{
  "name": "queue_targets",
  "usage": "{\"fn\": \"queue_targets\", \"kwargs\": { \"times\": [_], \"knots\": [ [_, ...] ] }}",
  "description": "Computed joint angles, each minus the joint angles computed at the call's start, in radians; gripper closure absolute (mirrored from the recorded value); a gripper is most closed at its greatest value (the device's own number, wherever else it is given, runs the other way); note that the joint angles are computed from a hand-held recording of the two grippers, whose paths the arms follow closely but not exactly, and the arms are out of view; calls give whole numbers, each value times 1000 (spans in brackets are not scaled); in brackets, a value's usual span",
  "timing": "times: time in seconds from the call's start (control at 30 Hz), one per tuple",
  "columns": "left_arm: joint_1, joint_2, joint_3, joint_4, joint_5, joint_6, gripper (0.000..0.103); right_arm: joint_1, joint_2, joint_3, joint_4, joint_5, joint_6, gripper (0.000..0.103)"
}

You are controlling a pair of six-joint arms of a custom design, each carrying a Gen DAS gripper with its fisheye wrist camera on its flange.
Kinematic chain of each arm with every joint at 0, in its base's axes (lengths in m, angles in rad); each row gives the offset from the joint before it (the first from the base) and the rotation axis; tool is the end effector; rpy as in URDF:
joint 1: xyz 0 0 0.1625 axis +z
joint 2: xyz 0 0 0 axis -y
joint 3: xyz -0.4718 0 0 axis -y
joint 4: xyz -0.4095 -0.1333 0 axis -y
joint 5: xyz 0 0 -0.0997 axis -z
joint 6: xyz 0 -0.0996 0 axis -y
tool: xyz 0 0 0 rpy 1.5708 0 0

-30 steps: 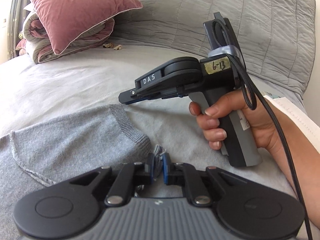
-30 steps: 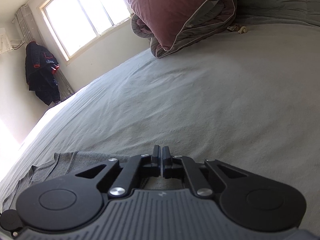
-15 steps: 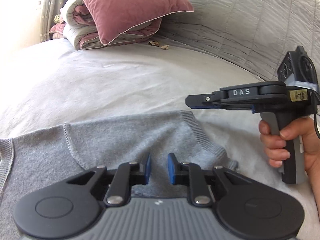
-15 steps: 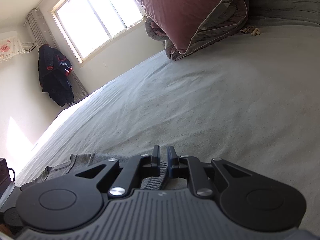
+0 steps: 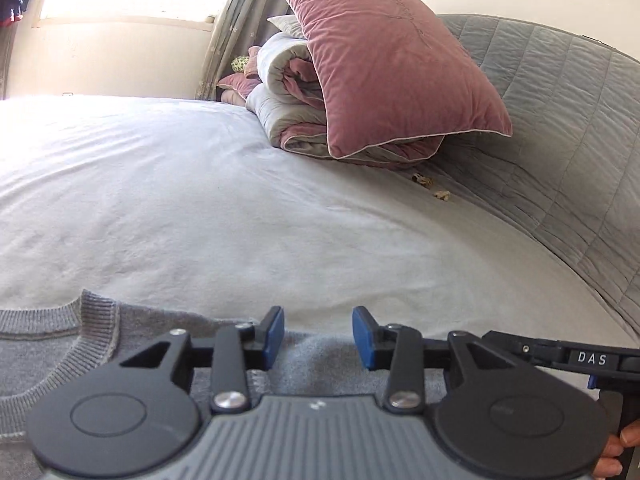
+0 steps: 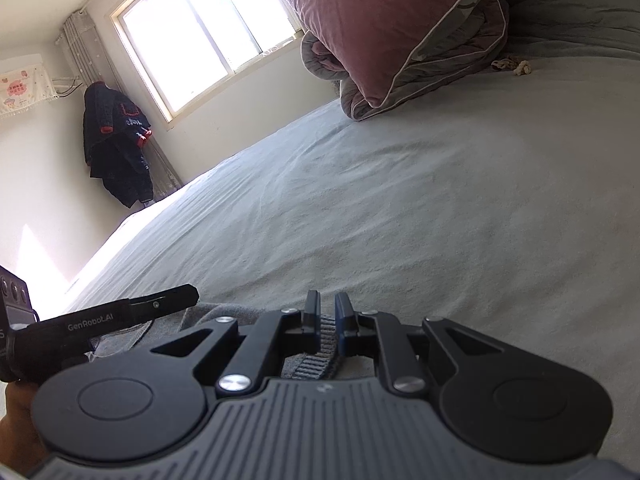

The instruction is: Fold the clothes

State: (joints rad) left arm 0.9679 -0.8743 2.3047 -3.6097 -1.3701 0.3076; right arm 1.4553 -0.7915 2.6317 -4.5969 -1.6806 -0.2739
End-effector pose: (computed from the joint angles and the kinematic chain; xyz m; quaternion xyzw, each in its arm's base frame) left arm -0.1560 -0.4967 0.0959 0.3904 0.8658 -0.3089 0.0507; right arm 0.0810 -0.3635 0.1586 0.0349 -0.8279 0.5386 0.1526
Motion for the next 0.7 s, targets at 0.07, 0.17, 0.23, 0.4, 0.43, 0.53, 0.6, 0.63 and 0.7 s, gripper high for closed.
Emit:
{"fn": "queue_targets", "kwargs": {
  "times": [0.07, 0.17, 0.23, 0.4, 0.43, 0.53, 0.6, 0.63, 0.7],
  "knots": [
    [11, -11, 3, -1, 9, 20, 65, 10, 2, -6, 18, 5, -15, 89],
    [28, -1, -20, 2, 65, 35, 65, 31, 5, -19, 58, -10, -50, 89],
    [36, 17, -41, -5, 116, 34, 65, 45, 4, -30, 92, -49, -63, 89],
    [58, 53, -96, -33, 187, 7, 65, 31, -6, -32, 125, -66, -30, 91],
    [57, 54, -99, -43, 200, -8, 65, 31, -5, -32, 120, -69, -31, 91],
    [50, 47, -94, -76, 231, -54, 64, 27, -3, -29, 110, -63, -29, 91],
    [48, 18, -69, -75, 202, -71, 64, 25, -3, -26, 106, -57, -28, 91],
    [46, 6, -57, -69, 192, -74, 64, 24, -3, -25, 103, -54, -28, 90],
    [41, -18, -35, -57, 174, -76, 64, 25, -1, -25, 97, -45, -32, 90]
  ]
}}
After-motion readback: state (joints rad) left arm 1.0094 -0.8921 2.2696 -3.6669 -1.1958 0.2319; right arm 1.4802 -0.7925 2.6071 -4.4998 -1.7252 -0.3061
